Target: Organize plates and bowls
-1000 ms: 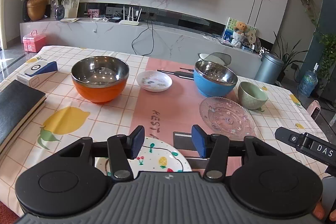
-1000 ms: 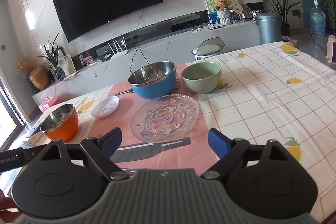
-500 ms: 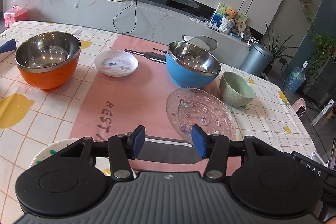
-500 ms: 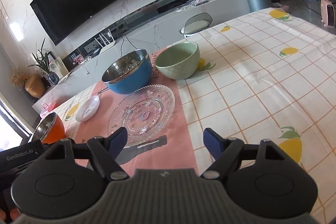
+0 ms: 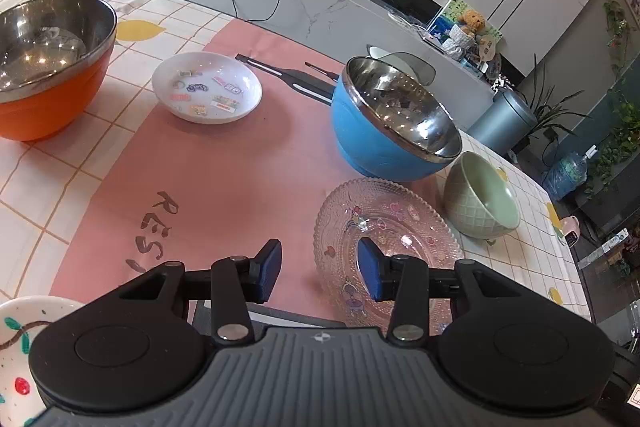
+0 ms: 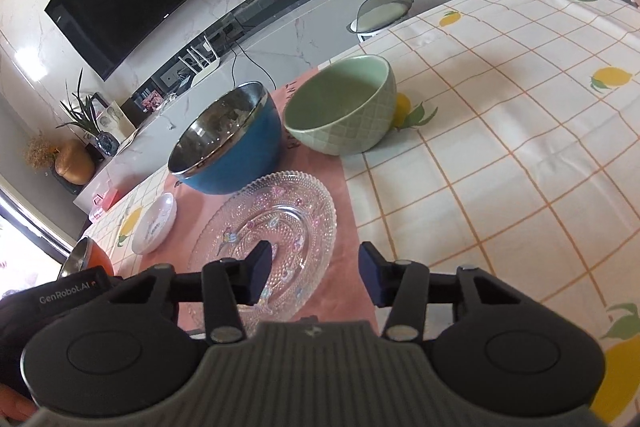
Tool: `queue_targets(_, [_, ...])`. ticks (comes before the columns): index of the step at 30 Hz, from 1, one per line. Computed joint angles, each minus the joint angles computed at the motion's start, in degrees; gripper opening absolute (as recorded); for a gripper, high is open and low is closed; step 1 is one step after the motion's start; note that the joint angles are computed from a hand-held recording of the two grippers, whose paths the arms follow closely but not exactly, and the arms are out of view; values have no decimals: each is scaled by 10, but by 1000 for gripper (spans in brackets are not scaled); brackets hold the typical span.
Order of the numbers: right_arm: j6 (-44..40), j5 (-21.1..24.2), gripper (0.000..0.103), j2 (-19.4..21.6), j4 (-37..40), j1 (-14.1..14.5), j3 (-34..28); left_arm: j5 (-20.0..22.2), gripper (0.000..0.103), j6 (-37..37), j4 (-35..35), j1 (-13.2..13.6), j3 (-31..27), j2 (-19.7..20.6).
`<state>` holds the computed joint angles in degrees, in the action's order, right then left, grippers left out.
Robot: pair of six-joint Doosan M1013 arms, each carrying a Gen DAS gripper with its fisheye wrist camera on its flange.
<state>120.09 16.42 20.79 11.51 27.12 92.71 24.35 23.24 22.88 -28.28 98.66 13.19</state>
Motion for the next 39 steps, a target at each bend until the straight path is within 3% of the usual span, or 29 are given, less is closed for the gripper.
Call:
queue_targets(4, [-52, 2, 39, 14, 79, -11, -10, 1, 49, 5, -20, 4, -8, 12])
queue_targets(8, [-95, -2, 38, 24, 134, -17, -17, -6, 48, 12, -23, 6, -15, 20])
queue_targets(13, [-160, -1, 27, 32, 207, -19, -22, -11, 29, 43, -47, 7, -21, 27])
queue_targets(16, [-134, -11, 23, 31, 183, -16, -19, -7, 24, 15, -18, 3, -22, 28])
queue_targets(21, [-82, -14, 6, 30, 146, -16, -16, 10, 17, 3, -1, 0, -28, 30])
queue_targets(23, [-80, -16, 6, 29, 155, -17, -13, 17, 15, 0, 6, -2, -29, 29])
queue_targets(26, [-43, -13, 6, 27, 108, -13, -14, 18, 15, 3, 6, -3, -26, 27])
queue_targets(33, [-76, -8, 6, 16, 158, -15, 0, 9, 14, -5, -2, -6, -12, 12])
queue_targets(39, [-57, -7, 6, 0, 146, -10, 15, 13, 14, -21, 9, -13, 2, -4])
